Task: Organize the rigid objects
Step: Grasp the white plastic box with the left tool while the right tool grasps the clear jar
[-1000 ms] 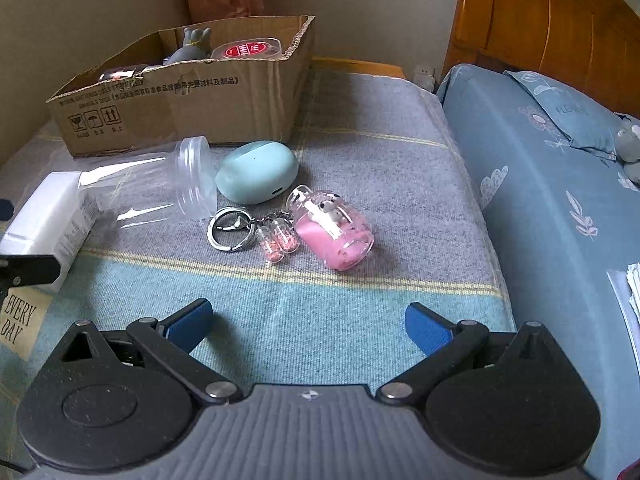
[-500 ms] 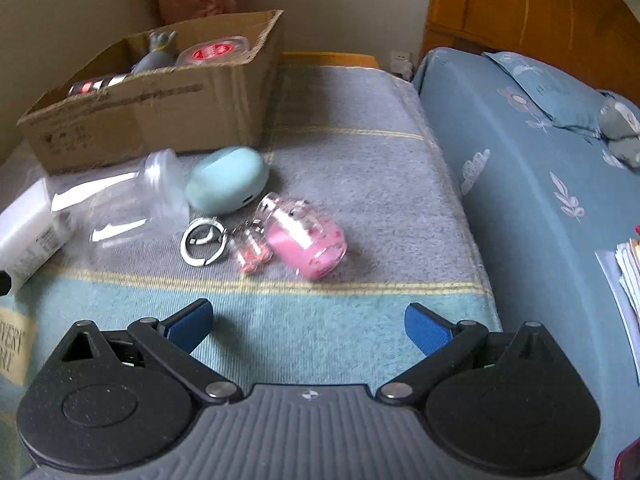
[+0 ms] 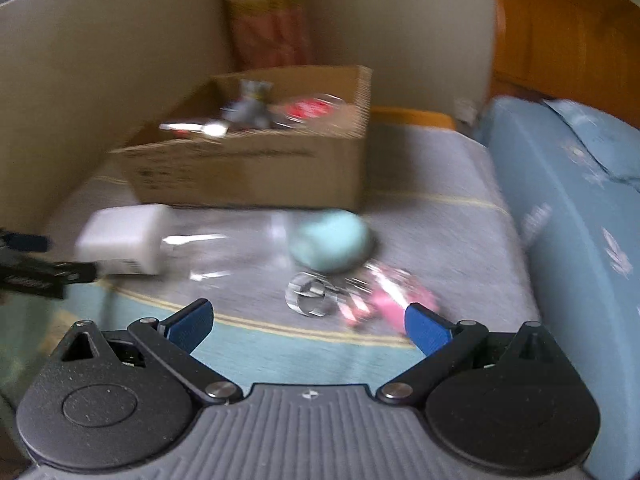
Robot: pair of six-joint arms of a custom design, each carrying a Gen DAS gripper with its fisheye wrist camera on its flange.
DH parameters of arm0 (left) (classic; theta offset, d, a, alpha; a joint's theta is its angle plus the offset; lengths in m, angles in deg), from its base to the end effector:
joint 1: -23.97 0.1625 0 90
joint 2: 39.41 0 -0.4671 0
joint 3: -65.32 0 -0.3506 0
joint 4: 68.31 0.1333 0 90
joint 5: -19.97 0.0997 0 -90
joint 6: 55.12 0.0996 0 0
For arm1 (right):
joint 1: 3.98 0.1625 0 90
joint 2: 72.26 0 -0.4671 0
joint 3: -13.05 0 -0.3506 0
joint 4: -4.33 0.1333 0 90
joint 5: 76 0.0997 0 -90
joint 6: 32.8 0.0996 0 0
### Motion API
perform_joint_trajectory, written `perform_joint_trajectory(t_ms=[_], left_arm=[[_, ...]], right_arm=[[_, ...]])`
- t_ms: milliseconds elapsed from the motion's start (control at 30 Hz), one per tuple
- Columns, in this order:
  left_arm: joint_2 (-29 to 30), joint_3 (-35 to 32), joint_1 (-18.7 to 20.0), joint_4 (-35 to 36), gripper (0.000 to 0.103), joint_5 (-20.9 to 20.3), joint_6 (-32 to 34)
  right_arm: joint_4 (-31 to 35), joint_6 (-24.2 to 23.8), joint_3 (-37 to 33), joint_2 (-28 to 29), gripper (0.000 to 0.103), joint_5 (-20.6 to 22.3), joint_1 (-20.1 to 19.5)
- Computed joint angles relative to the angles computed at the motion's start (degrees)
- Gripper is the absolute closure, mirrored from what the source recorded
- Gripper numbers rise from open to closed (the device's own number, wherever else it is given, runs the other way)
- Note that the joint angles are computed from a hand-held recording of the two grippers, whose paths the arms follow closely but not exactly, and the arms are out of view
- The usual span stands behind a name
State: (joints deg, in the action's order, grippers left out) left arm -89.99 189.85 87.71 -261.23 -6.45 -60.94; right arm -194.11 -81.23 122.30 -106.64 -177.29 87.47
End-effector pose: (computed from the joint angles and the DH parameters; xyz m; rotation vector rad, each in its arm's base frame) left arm -0.0227 -0.5488 0.1959 0.0407 2.0777 -0.8609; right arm 0.1293 -0.6110 0.0616 1.0505 -2.4472 0.6315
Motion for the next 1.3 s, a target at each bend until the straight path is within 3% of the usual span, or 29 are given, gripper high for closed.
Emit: perform_joint_trajectory(t_ms=[133,300,433,600,833,967,1300], left_arm=[[-0.73,-0.05,0.26,0.26,0.002,-0.75,-0.60],[-3.49,1.77,0.22,-2.28,0.002,-10.53,0.76],[-2.40,-0.55,0.50,-1.75,0.002,-13.27,2.45],[0.56,-5.28,1.22,0.41,0.002,-13.68,4.51],[3.84,-8.70,1.96,-0.02,0.004,-10.09,6.34],[2.48,-7.42,2.29,-0.57,0.015,-11.73,6.55],[1.45,-9.18,3.29,1.83,0.016,-13.90,6.93]], right_arm=[[2.03,-2.94,-1.77,1.36,0.000,0.87,1.13],[4.25,-2.41,-3.76,2.29,0.000,0.76,1.69],[3.80,-2.81,-3.08,2.39,0.000,0.10,1.44],[3.00,-3.39,-2.67,2.51,0.000,-1.02,1.39],[3.39,-5.02,-3.26,2.86,0.000,-1.16,1.82],[4.16,-5.92,-4.60,3.65,0.000,-1.72,2.45],[5.66,-5.50,-8.26,6.10,0.000,-2.66,3.86]])
